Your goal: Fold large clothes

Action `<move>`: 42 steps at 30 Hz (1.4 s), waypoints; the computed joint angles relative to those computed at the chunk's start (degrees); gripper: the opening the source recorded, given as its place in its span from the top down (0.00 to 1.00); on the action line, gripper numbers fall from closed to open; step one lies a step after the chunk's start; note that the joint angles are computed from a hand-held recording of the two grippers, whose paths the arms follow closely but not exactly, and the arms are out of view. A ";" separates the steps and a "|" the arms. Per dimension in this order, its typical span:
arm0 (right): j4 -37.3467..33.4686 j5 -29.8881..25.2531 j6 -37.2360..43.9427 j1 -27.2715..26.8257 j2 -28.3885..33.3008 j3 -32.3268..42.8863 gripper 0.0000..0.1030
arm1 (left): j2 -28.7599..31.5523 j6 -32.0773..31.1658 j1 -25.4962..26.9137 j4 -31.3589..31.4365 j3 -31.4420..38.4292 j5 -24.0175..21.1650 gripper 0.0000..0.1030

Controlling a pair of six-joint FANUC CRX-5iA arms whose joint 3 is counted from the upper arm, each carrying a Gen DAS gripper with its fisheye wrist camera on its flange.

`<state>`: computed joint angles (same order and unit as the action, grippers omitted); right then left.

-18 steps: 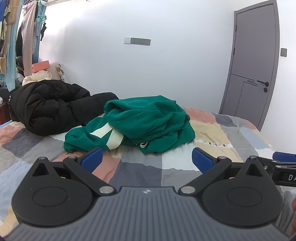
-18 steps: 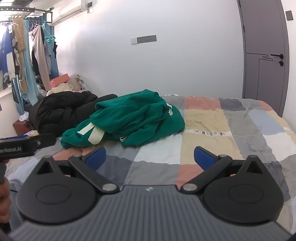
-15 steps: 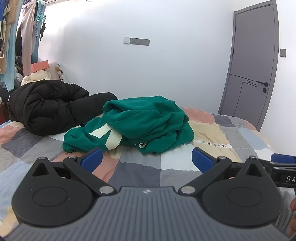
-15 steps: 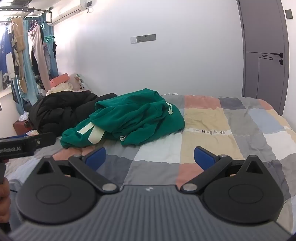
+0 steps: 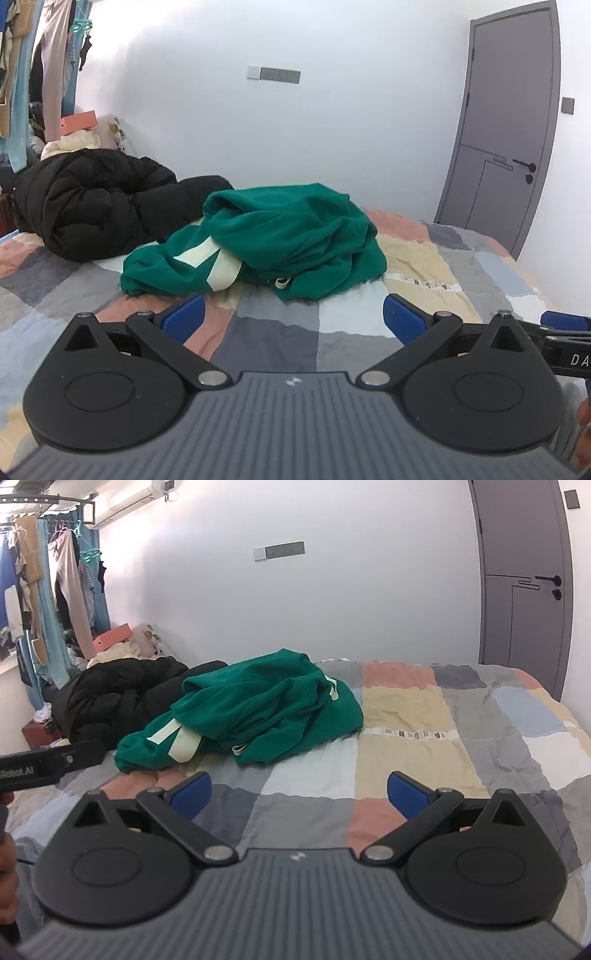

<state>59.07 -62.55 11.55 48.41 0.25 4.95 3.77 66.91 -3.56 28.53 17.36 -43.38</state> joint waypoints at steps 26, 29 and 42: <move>-2.14 -1.82 0.78 0.11 0.81 1.55 0.00 | 0.19 0.36 -0.31 -1.24 0.30 0.87 0.00; -2.11 -1.88 0.63 0.12 0.87 1.50 0.00 | 0.06 0.25 -0.32 -1.53 0.32 1.23 0.00; -2.80 -2.13 1.10 0.31 0.80 2.00 0.00 | -0.75 -0.40 0.00 -0.30 -0.79 2.12 0.00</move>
